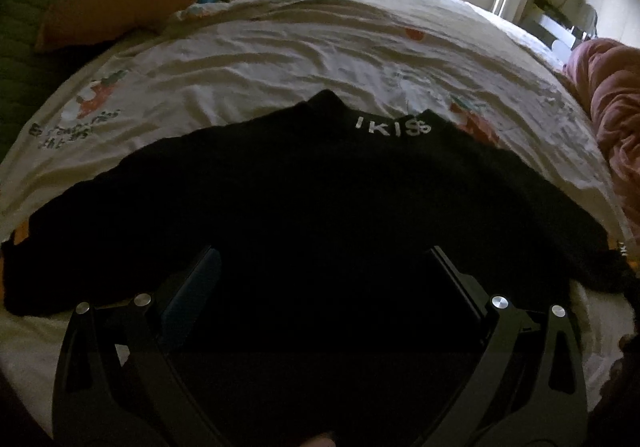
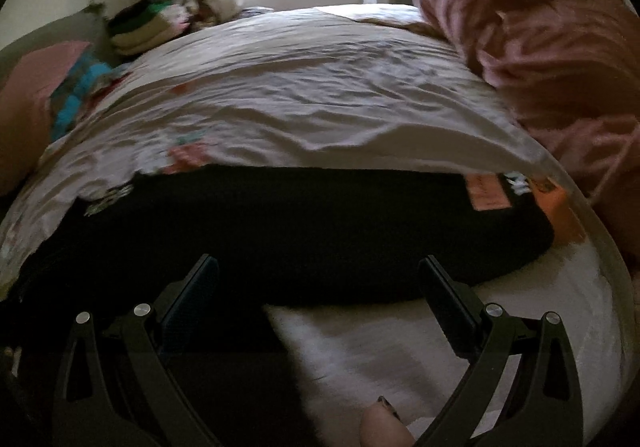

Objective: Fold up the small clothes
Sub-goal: 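Reach the right tool to the orange-cuffed sleeve and grasp the cuff, then lift the sleeve with the right tool and fold it across the shirt body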

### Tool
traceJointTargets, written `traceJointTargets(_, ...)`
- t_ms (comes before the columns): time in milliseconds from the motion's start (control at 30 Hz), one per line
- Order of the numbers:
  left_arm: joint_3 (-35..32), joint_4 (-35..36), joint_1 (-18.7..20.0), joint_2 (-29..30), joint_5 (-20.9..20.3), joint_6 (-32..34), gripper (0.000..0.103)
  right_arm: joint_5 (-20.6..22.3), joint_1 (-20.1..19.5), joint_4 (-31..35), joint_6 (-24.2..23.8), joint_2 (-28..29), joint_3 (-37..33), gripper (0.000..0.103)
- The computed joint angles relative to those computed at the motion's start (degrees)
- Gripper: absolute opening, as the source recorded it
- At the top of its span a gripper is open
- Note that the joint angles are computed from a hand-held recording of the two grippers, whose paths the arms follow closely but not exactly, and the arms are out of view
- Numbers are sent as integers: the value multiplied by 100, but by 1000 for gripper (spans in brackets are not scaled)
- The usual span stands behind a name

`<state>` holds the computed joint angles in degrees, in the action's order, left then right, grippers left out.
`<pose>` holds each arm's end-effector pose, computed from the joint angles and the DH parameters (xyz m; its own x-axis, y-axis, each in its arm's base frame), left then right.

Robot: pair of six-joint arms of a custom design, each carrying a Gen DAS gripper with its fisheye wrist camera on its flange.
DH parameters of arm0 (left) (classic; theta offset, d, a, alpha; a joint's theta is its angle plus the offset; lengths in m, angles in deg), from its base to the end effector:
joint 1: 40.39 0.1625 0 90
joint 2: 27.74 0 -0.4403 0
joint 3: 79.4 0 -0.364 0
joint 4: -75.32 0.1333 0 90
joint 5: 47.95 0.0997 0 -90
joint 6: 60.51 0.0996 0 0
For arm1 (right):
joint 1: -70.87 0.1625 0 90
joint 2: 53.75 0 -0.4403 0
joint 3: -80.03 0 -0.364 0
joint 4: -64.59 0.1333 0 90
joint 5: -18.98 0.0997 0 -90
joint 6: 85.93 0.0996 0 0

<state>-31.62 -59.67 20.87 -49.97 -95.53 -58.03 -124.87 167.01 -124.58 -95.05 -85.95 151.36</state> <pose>-0.2351 -0.8456 0.1359 -0.7349 0.1937 -0.6499 0.4857 0.8192 -0.3050 0.1334 -0.7456 0.2244 -0.6445 0.5458 0.5355 -0.1576 0.5905 -0.7915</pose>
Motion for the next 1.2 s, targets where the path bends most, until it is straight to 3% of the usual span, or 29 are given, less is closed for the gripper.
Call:
traceJointTargets(133,-285,323,47,170,-28,-91,95,-82,-214,-104,413,-297,359,99)
traceJointTargets(333,-628,635,156,345,-226,-239,95,27,-609,55,1589,-906,1040,99)
traceJointTargets(633,-917,748,256,509,-191,-273,95,334,-1058,175,2316,-1307,1308,99)
traceJointTargets(800,-797,501,271,429,-241,-305,95,1023,-1329,-360,2383,-1526,1544,97)
traceJointTargets(867,-688,354,253,364,-275,-268,95,1016,-1371,-597,2319,-1505,1525,84)
traceJointTargets(933,-628,273,220,330,-235,-204,95,950,-1404,-856,2273,-1466,1514,57)
traceJointTargets(1033,-567,266,188,262,-291,-223,95,1173,-1458,-1139,2273,-1524,1655,26)
traceJointTargets(1100,-515,251,159,209,-321,-226,95,1336,-1453,-1295,2173,-1544,1685,17)
traceJointTargets(1200,-434,189,102,116,-380,-189,95,1533,-1321,-1620,1820,-1573,1753,16)
